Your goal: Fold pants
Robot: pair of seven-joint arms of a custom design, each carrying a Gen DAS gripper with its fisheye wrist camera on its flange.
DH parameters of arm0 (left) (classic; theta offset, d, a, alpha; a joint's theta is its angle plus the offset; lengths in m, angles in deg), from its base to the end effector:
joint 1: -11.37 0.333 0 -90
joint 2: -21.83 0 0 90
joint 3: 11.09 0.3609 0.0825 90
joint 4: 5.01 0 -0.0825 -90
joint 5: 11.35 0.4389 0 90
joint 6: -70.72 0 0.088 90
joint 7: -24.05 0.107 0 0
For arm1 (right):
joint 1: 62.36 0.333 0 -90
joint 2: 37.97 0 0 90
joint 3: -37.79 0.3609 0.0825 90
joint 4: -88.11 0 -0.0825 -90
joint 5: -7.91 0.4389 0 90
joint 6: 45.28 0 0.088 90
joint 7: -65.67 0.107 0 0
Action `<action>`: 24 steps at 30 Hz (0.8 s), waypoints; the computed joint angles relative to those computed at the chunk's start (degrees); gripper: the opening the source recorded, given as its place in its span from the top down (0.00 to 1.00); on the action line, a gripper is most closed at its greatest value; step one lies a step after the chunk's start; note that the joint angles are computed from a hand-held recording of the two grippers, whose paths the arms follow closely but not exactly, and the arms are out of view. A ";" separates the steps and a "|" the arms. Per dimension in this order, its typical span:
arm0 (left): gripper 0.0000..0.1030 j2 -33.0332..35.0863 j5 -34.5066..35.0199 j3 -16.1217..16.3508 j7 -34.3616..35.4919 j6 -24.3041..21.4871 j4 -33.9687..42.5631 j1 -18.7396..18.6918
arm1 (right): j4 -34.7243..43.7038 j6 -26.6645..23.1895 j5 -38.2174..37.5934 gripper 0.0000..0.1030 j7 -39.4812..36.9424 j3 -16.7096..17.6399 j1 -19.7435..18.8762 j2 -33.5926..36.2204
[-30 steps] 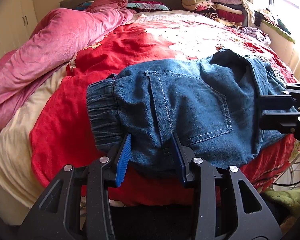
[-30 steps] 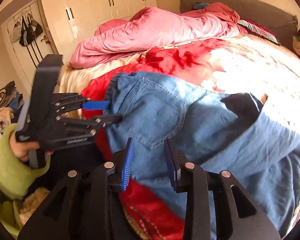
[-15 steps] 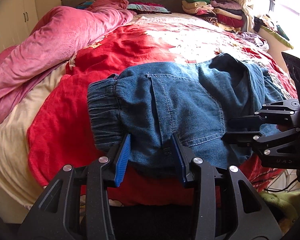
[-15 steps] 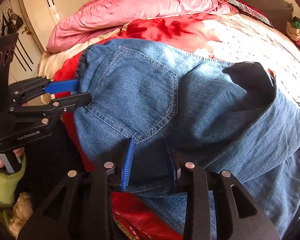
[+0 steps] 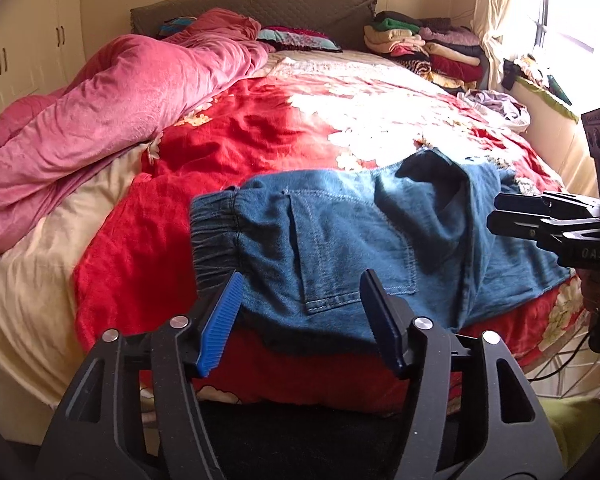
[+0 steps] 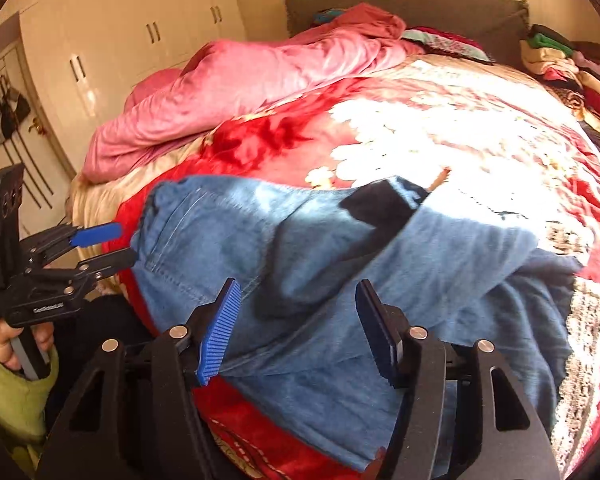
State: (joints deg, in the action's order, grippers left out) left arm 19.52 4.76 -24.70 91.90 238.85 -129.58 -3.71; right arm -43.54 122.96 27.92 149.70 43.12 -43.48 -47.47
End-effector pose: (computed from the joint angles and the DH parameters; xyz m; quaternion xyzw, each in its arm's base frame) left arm 0.5346 -0.3147 0.5181 -0.5196 0.7582 -0.3343 0.2083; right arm 0.5311 0.2171 0.5247 -0.7162 0.5739 -0.1519 0.3669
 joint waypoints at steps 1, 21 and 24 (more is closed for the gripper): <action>0.45 -0.15 -0.35 -0.05 0.33 0.16 0.04 -0.14 | -0.41 0.32 -1.33 0.42 1.49 0.37 -0.92 -0.49; 0.42 8.83 -30.30 -5.94 28.85 -6.31 10.35 -3.06 | -1.62 2.93 -16.54 0.40 15.89 2.68 -11.50 -1.03; 0.54 11.98 -33.03 -7.31 31.29 -9.78 13.95 -2.71 | 1.53 1.59 -19.36 0.40 17.69 2.11 -12.18 1.51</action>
State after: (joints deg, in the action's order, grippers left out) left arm 31.50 -28.27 -32.01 123.19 229.07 -115.63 -6.42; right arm -42.01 124.55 8.56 167.39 45.23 -55.65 -45.96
